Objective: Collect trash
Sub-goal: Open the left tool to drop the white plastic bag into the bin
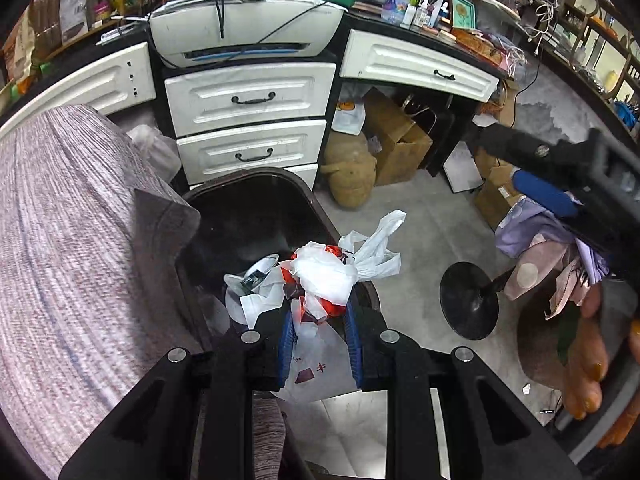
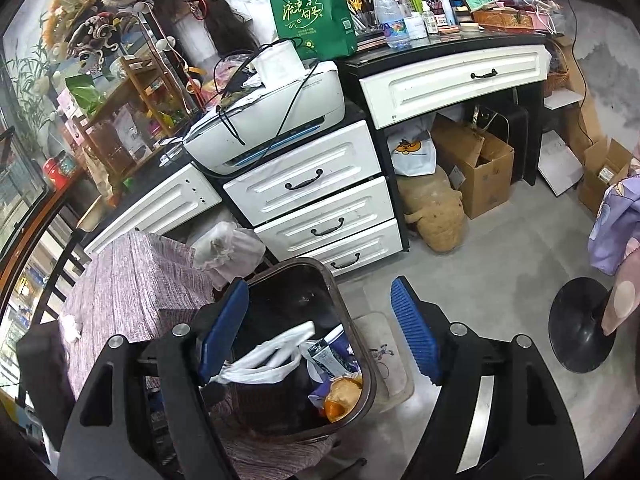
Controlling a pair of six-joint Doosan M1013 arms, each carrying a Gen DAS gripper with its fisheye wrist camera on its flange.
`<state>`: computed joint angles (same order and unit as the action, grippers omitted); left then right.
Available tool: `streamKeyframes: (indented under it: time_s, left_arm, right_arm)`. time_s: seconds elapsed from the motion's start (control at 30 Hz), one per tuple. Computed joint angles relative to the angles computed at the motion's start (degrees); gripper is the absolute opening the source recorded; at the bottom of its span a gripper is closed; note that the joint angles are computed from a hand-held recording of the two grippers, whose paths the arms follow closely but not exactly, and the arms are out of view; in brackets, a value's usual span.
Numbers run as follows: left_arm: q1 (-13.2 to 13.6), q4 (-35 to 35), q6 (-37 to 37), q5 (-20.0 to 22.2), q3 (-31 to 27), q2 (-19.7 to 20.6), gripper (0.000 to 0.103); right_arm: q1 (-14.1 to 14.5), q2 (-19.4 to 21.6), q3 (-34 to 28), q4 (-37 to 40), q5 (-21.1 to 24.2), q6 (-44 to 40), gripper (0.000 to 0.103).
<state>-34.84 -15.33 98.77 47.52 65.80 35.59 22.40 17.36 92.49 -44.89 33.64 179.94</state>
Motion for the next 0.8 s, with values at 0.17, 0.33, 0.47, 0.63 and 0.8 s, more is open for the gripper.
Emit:
streamKeyframes:
  time_s: [0.17,0.33,0.47,0.63,0.8]
  left_arm:
    - [-0.2,0.2,-0.6,0.6,-0.6,0.7,0.024]
    - [0.0,-1.1,-0.1,2.0,-1.4,1.3,0.044]
    - [0.1,-2.9,1.8,1.0,-0.6,0.6,0.059]
    - [0.2,-4.9,3.9,-0.5,1.0,-0.7,0.068]
    - [0.2,-5.3,5.3,-3.1,3.3,-2.5,0.075]
  right_arm:
    - [0.1,-0.1,0.0,0.1,0.0,0.1,0.074]
    - [0.1,0.0,0.0,0.7,-0.3,-0.4,0.074]
    - [0.2,-0.2,0.1,0.1,-0.8,0.2,0.076]
    - [0.1,-0.3,0.3,-0.4,-0.7,0.8,0.076]
    - [0.0,-0.3,0.4,0.9,-2.0,-0.9,0.076]
